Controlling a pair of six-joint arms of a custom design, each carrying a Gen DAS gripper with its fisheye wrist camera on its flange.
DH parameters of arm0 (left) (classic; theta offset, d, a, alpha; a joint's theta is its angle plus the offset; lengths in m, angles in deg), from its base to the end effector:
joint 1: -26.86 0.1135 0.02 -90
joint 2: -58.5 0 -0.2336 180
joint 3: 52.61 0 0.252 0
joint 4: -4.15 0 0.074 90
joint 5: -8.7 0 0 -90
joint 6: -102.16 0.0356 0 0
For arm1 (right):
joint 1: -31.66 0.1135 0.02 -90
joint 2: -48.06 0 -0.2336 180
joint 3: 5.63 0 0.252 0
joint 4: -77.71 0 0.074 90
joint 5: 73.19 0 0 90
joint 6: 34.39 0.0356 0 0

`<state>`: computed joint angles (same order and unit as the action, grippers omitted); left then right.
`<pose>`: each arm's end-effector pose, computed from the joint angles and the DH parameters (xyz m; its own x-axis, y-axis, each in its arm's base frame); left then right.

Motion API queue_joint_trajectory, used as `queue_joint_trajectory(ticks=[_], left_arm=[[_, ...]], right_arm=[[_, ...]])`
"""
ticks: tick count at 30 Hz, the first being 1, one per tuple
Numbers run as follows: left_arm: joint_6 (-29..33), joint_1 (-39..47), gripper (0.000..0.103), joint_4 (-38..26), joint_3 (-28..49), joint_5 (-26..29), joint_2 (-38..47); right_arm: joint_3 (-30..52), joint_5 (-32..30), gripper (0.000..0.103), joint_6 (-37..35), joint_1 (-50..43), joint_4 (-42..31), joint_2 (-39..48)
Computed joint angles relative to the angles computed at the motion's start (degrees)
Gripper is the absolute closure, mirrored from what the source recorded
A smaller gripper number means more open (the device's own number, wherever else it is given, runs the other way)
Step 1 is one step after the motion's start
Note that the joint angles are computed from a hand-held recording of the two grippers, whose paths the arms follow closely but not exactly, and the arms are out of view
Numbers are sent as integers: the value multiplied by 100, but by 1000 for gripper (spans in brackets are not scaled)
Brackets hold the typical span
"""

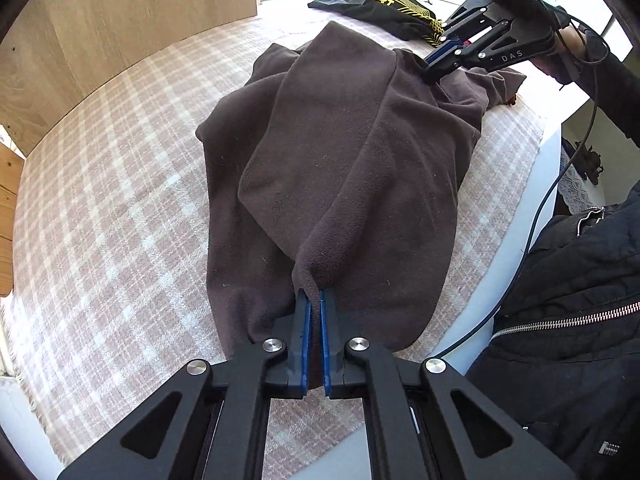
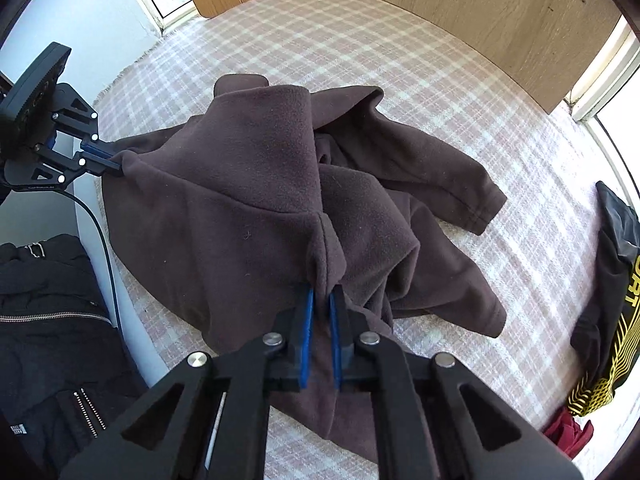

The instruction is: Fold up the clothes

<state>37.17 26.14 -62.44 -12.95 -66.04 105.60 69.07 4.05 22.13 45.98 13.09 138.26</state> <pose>0.1405 -0.0111 0.1478 -0.8355 0.4184 -0.3563 0.4830 0.8683 -0.1130 0.2716 0.0774 0.1726 -0.6428 -0.7194 -0.2631 -0.7584 0.6460 0.0868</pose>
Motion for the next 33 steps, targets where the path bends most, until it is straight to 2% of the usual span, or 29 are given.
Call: queue_joint_trajectory(ticks=[2,6,10,16,19,22,28,30,31,33], left_arm=[[-185,-139,100,-123,43,-22,-294],[-113,54,100,-419,110,-12,-1051],[-230,-25,100,-137,669,-274,-1079],[-380,-41,100,787,2133,-630,149],[-245,201,100,808,3138,-636,584],[-120,281,100,563,4271,-734,827],[-198,-623,100,-108,6411,-2304,942],[-352,-1159,100,-528,7167,-3000,1028],[-455,-1546,100,-758,7555,-3459,1093],[-678,-2769,100,-1198,8231,-4883,1252]], right_arm=[[-162,-103,96,124,-87,-47,-415],[-277,-273,96,442,-300,-119,-1239],[-46,-60,96,799,-339,-149,-1744],[1203,406,97,1367,-350,-243,-1880],[2286,740,97,1651,-268,-464,-1743],[3400,1216,97,1793,-36,-813,-1674],[6156,1778,98,1876,390,-1901,-1209],[7363,1519,98,1905,302,-2460,-886],[8027,1314,98,1939,218,-2782,-684],[9460,1219,98,1902,238,-3515,-132]])
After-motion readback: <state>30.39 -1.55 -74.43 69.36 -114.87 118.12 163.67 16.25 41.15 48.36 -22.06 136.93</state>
